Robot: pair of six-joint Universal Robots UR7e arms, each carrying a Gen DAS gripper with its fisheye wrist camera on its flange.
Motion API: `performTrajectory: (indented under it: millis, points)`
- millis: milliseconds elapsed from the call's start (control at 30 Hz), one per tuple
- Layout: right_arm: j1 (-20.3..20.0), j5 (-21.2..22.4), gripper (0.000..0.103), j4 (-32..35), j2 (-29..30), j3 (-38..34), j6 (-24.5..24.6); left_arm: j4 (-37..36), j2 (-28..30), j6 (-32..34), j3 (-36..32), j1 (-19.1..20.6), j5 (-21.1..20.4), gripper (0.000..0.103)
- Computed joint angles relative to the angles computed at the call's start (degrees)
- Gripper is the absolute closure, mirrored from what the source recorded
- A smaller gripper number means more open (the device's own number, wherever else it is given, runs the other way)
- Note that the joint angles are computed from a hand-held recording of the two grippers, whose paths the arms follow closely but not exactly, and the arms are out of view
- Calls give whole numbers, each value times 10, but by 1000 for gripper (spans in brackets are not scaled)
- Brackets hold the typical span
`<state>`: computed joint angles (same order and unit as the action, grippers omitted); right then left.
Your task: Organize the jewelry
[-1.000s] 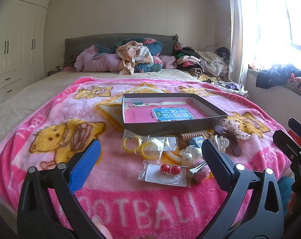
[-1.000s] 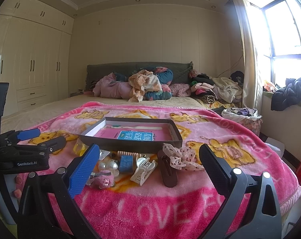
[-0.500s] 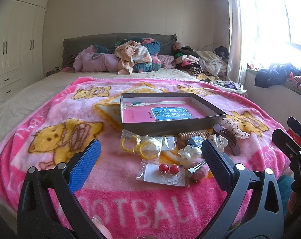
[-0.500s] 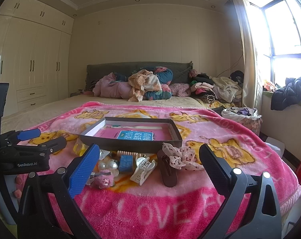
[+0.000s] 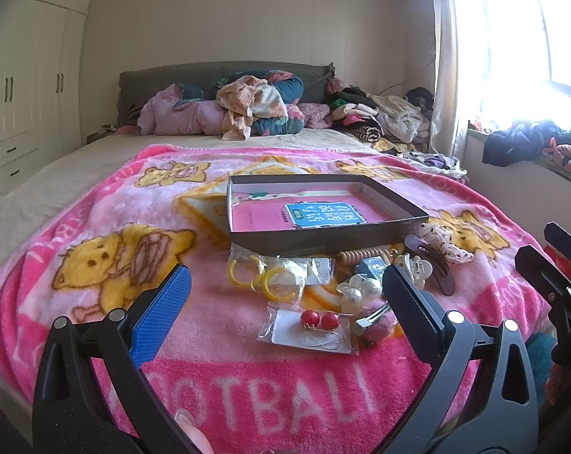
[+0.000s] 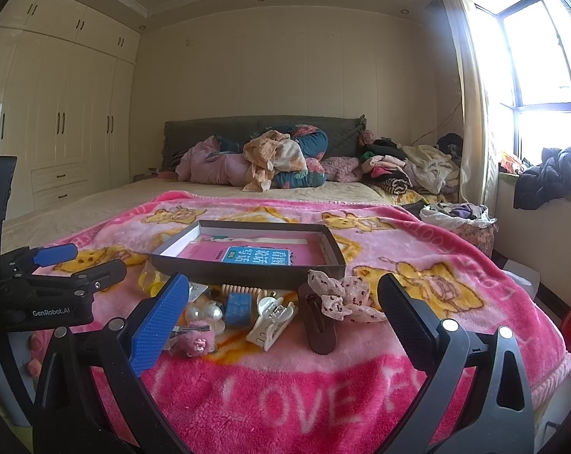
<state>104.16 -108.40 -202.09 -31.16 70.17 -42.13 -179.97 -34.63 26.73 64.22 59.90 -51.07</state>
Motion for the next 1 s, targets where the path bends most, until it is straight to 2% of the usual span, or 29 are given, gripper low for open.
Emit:
performTrajectory:
  millis: [200, 533, 767, 1000]
  points:
    - [0, -5, 6, 9, 4, -8, -4, 14, -2, -24, -3, 5, -1, 10]
    - [3, -30, 6, 97, 29, -71, -4, 66, 0, -73, -29, 24, -2, 10]
    - [4, -34, 6, 136, 47, -112, -17, 116, 13, -94, -66, 34, 8, 10]
    - [1, -49, 6, 189, 68, -169, -4, 161, 39, -90, -119, 41, 6, 10]
